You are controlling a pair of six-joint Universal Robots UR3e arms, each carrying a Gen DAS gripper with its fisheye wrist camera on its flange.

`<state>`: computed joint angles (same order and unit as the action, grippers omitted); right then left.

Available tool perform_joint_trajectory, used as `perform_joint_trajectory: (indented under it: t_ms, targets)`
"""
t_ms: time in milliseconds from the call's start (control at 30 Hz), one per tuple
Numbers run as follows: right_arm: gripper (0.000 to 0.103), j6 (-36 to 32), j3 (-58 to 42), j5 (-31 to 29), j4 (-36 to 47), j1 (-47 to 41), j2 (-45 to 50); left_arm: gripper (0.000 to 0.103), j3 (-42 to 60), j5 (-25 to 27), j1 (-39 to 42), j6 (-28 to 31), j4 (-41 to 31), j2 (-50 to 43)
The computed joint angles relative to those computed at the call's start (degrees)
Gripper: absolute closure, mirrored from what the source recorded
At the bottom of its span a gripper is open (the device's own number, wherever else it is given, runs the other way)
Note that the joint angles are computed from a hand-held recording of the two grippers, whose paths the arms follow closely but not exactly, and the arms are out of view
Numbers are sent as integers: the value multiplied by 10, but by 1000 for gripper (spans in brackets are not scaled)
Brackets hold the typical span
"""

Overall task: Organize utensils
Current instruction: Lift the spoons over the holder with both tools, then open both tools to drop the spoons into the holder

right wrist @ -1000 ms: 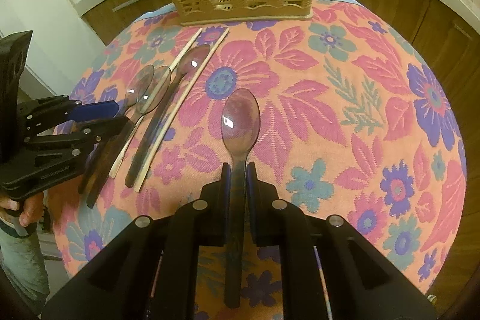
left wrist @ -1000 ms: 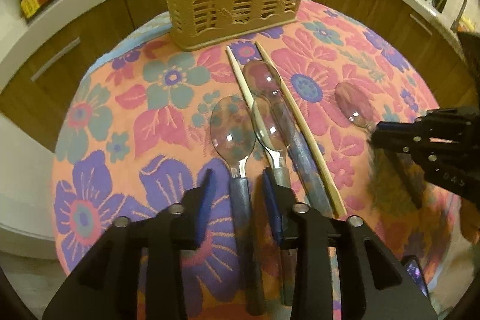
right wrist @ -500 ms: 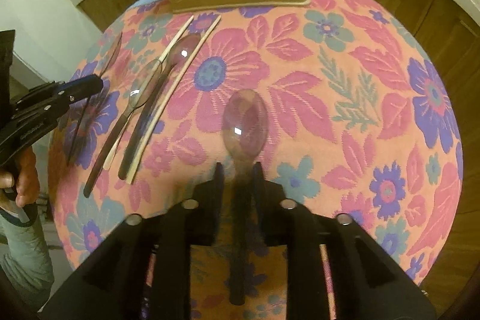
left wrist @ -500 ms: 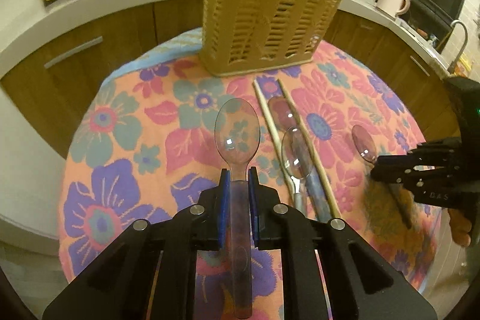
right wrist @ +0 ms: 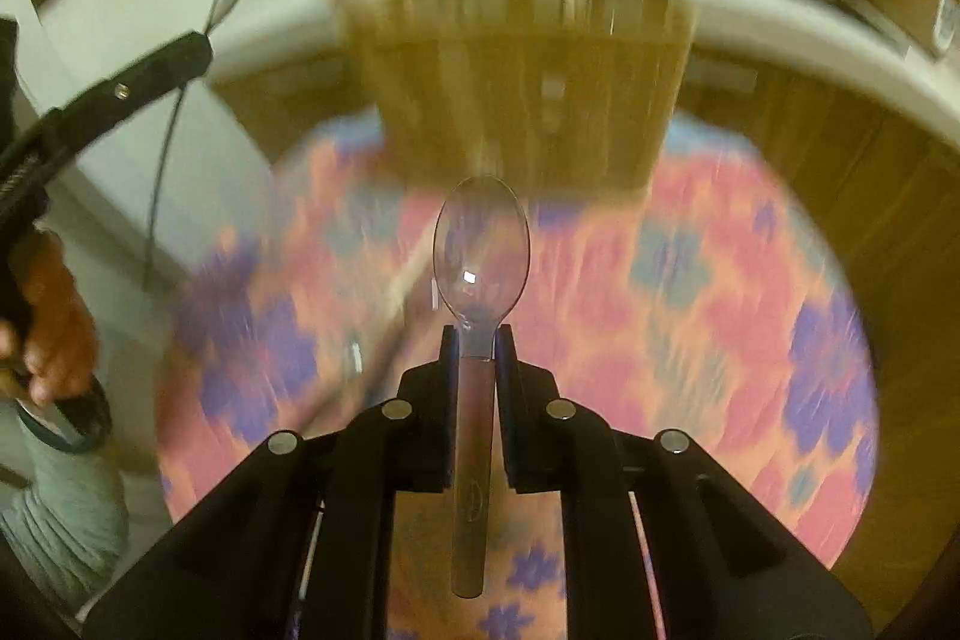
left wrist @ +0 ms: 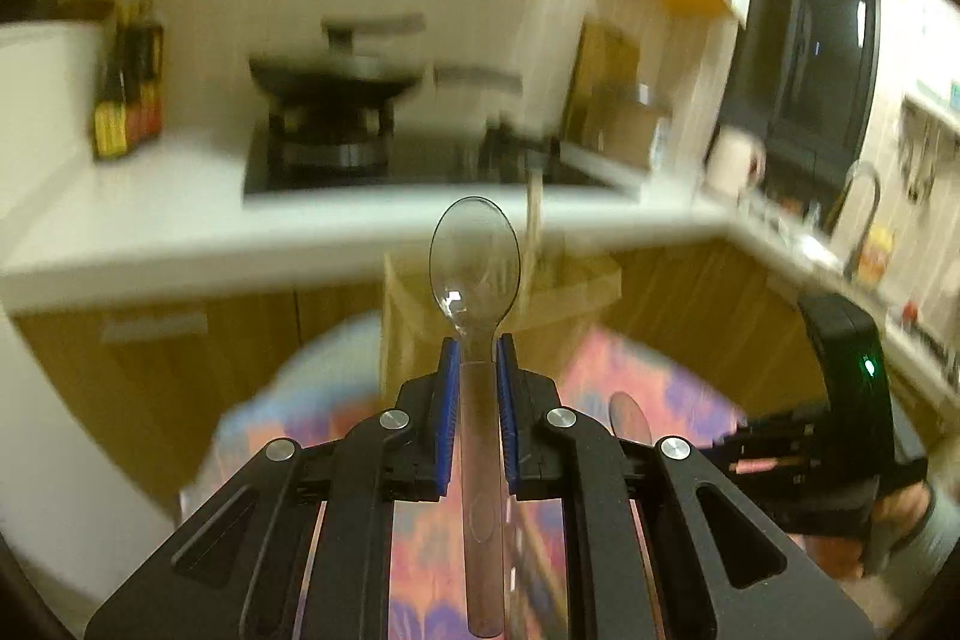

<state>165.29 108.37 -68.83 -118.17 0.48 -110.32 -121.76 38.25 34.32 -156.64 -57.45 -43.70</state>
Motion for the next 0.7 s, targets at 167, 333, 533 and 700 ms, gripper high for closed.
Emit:
perform_joint_trajectory:
  t_ms: [167,333,533,700]
  targets:
    - [94,43,-88,52,-105,-27,47,93,75,32,-83,-203,286,-204]
    - [94,116,-178,33,-262,7,174,93,142,110,-173,-273,462,-356]
    - [94,176,-265,-51,-396,68,308,93,184,189,-224,-312,605,-483]
    - [94,191,-309,-116,-457,97,387,93,176,199,-233,-321,664,-528]
